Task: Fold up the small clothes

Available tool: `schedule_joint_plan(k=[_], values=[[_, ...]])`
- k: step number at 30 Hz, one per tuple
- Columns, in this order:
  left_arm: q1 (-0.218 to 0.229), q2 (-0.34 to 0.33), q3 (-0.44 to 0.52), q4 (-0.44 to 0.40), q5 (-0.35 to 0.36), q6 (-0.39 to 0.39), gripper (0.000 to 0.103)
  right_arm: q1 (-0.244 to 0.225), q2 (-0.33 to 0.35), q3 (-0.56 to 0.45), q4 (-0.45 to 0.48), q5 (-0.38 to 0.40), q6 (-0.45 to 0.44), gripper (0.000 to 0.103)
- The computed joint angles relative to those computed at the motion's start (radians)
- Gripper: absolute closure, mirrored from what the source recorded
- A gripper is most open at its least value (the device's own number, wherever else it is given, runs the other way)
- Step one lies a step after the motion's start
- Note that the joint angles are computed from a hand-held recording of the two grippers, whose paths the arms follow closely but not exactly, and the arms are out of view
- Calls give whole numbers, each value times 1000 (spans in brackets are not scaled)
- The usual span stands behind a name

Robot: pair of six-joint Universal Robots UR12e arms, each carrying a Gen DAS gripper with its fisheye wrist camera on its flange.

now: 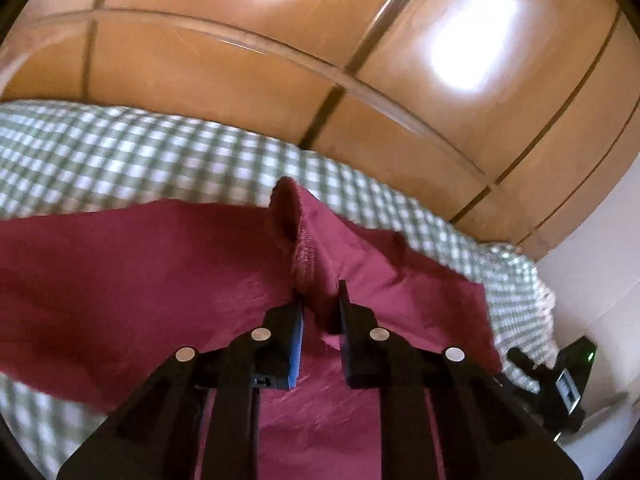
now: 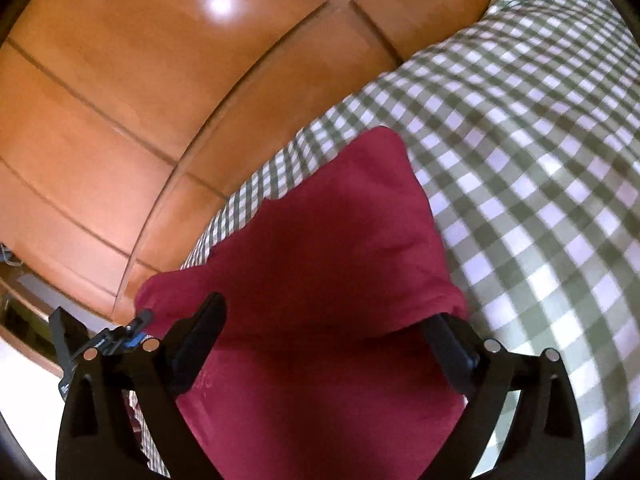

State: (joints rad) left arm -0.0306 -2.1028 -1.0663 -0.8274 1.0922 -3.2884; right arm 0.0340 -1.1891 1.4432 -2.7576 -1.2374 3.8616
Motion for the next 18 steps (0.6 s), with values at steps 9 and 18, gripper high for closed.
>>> schedule_joint_plan(k=[9, 18], values=[[-9, 13, -50, -99, 97, 103, 88, 42, -46, -57, 278, 10, -320, 7], [-17, 29, -90, -25, 192, 108, 83, 88, 86, -250, 389, -295, -345, 12]])
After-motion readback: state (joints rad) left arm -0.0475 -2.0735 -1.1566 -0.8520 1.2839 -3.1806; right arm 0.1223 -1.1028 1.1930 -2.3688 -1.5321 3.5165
